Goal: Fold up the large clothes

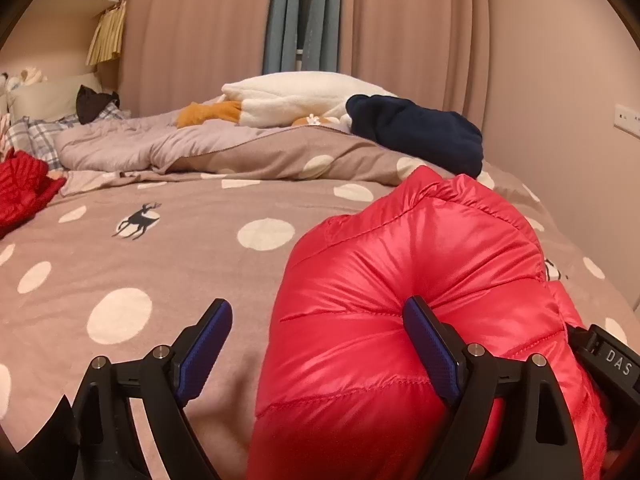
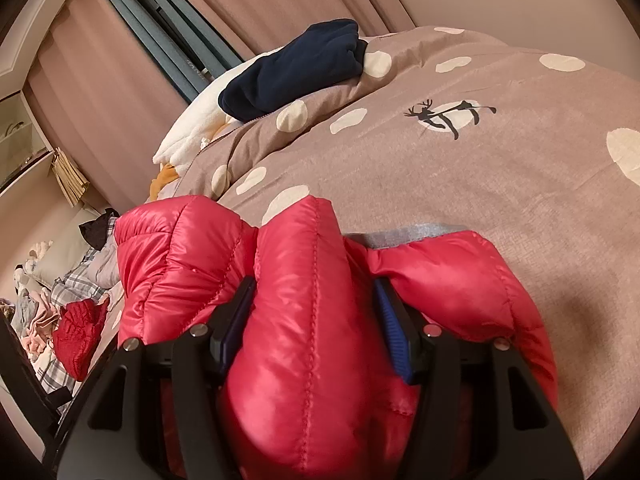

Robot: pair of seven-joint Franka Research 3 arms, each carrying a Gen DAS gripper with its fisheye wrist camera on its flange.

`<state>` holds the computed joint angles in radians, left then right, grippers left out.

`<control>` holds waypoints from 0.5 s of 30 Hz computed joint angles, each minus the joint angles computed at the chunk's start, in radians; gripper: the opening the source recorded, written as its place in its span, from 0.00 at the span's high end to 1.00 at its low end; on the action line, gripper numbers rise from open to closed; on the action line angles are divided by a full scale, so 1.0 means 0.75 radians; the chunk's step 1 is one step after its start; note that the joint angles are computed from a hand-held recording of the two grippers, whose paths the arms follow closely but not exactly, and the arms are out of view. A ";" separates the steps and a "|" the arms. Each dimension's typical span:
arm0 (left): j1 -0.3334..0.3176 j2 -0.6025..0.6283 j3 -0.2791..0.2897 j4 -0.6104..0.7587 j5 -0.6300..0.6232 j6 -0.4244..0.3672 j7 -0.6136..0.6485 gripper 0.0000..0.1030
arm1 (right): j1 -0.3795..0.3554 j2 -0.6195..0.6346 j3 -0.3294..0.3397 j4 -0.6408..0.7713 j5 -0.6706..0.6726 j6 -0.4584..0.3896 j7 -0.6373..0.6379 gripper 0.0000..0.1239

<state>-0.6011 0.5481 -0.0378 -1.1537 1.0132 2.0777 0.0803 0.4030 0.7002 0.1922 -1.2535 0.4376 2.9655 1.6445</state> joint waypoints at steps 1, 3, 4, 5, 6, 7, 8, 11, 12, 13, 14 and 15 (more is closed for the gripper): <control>-0.007 0.003 -0.008 0.027 -0.020 -0.049 0.042 0.12 | -0.002 -0.003 0.003 -0.001 0.000 -0.003 -0.003 0.52; -0.003 -0.039 -0.026 0.001 -0.054 -0.072 0.087 0.12 | -0.005 -0.027 -0.003 0.000 -0.007 -0.066 0.002 0.46; 0.021 -0.093 -0.051 -0.054 -0.100 -0.036 0.106 0.12 | 0.004 -0.050 -0.031 0.000 -0.024 -0.131 0.028 0.40; 0.045 -0.148 -0.069 -0.120 -0.129 0.018 0.103 0.12 | 0.010 -0.081 -0.055 -0.013 -0.037 -0.189 0.060 0.36; 0.067 -0.225 -0.084 -0.211 -0.140 0.094 0.070 0.12 | 0.015 -0.138 -0.080 -0.055 -0.043 -0.241 0.110 0.24; 0.080 -0.276 -0.093 -0.272 -0.130 0.137 0.036 0.12 | 0.008 -0.176 -0.079 -0.096 -0.035 -0.242 0.126 0.17; 0.096 -0.329 -0.104 -0.330 -0.121 0.176 0.002 0.11 | -0.015 -0.244 -0.055 -0.183 0.000 -0.191 0.112 0.17; 0.184 -0.466 -0.147 -0.486 -0.173 0.351 -0.093 0.01 | -0.143 -0.407 0.088 -0.401 0.191 -0.028 -0.091 0.17; 0.219 -0.496 -0.163 -0.526 -0.221 0.410 -0.095 0.01 | -0.181 -0.447 0.123 -0.444 0.265 -0.020 -0.164 0.17; 0.255 -0.515 -0.181 -0.552 -0.294 0.452 -0.047 0.01 | -0.183 -0.471 0.112 -0.465 0.284 -0.042 -0.174 0.17; 0.282 -0.520 -0.198 -0.565 -0.362 0.477 0.017 0.01 | -0.168 -0.495 0.075 -0.485 0.277 -0.085 -0.146 0.17; 0.302 -0.525 -0.212 -0.578 -0.422 0.484 0.078 0.01 | -0.160 -0.512 0.051 -0.502 0.285 -0.120 -0.123 0.17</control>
